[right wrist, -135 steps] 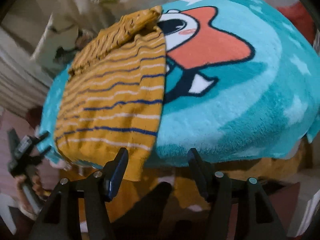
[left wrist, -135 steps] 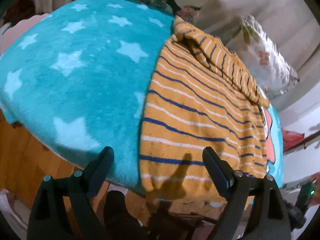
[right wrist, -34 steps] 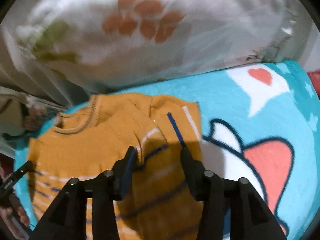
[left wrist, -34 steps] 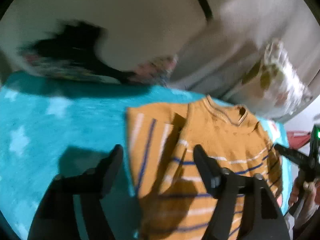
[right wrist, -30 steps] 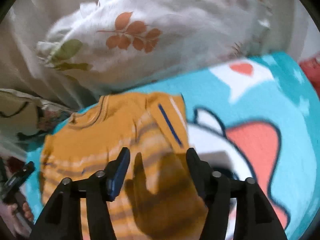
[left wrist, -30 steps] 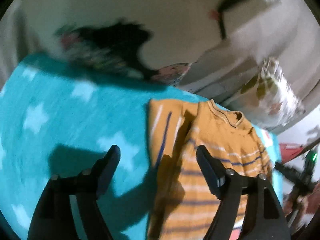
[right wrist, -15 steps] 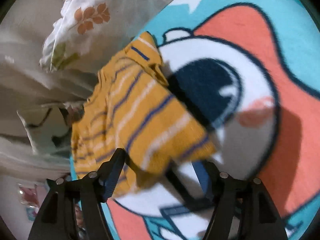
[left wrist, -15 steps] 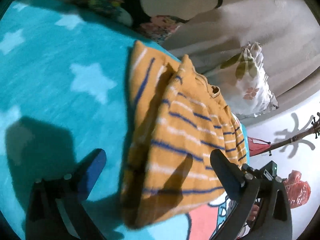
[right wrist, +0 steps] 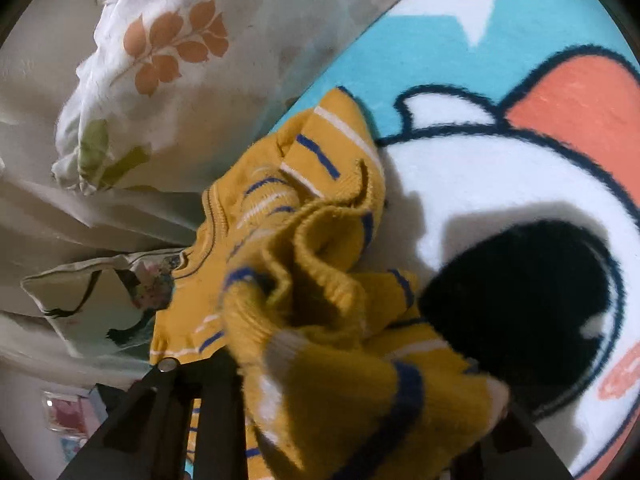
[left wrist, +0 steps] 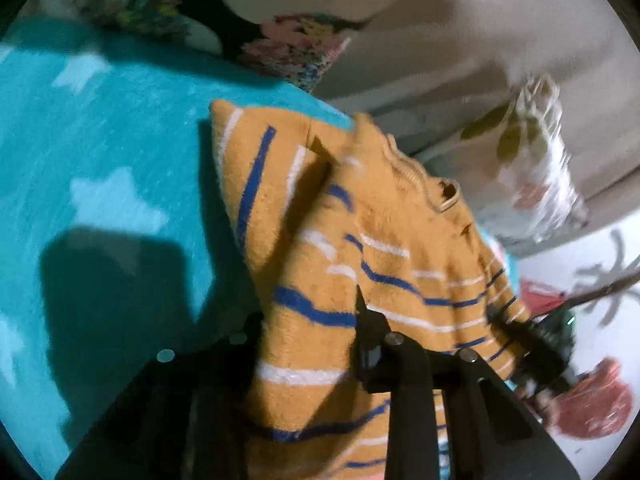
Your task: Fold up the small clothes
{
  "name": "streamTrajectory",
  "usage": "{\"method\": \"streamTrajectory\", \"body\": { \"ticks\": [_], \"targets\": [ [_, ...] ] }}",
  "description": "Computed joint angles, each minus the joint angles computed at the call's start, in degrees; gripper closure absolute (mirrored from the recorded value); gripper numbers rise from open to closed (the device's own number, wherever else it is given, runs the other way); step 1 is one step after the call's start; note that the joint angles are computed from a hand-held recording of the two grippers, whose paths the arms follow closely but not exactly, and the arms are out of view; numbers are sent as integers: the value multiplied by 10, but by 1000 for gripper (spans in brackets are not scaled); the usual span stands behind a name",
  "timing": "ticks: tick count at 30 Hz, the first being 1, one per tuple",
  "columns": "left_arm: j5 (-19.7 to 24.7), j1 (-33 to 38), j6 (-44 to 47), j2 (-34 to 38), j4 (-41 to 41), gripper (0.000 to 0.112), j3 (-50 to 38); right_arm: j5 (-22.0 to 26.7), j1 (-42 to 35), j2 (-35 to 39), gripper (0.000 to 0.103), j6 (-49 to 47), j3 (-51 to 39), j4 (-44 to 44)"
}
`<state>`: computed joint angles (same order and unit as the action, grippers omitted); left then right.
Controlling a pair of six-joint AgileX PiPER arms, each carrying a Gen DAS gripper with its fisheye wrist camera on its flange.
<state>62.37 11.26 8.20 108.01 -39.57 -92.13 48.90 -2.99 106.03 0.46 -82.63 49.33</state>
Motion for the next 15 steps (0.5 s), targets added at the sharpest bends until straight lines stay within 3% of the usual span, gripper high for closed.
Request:
{"method": "streamTrajectory", "body": {
  "ticks": [5,10,13,15],
  "targets": [
    [8,10,-9,-94,-6,88,86,73,-36,-60,74,-60,41,40],
    [-41,3,-45,-200,34,87,238,143,-91,-120,71,-127,116,30],
    [-84,3,-100,-240,79,63,311,160,-123,-126,58,-147,148,-16],
    [-79,7,-135,-280,93,62,330,176,-148,-147,54,-167,164,-15]
  ]
}}
